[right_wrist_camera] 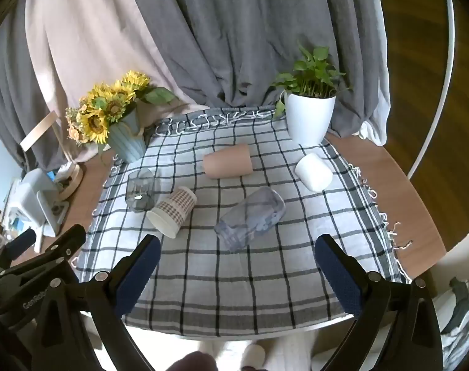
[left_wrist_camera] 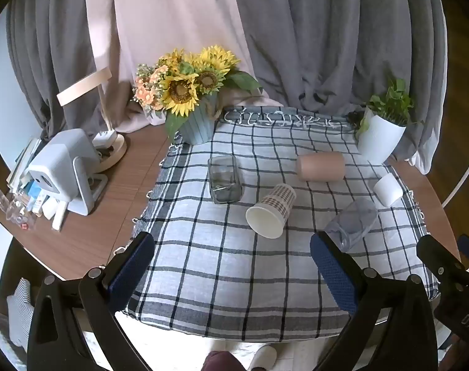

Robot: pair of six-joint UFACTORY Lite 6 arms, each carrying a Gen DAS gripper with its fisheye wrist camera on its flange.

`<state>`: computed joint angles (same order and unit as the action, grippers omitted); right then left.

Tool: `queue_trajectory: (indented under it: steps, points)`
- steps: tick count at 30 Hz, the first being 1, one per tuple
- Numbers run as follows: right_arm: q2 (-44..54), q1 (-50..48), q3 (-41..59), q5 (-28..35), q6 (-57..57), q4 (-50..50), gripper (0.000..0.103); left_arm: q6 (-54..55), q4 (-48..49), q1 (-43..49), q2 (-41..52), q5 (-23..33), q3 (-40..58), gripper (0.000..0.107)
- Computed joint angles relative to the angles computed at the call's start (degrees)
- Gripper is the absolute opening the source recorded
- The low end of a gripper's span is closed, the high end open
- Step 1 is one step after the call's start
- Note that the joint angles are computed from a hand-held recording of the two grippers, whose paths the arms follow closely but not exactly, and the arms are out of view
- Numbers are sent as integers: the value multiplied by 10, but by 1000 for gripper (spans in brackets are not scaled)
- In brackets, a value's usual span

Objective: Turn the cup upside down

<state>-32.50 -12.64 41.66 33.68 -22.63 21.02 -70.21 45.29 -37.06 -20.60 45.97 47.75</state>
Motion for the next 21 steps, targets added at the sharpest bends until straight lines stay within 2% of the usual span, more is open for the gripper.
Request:
queue_trajectory:
  steps: [6, 16, 21]
  points:
    - [4, -13, -3, -4, -22, 15, 101, -6, 5, -10, 3, 3, 3, 103]
    - [7, -3, 19, 10, 13, -7, 101, 1, 1, 7, 4, -12, 4, 103]
    - [11, -19, 11, 7, -23, 23, 101, 15, -13, 10, 6, -19, 9, 103]
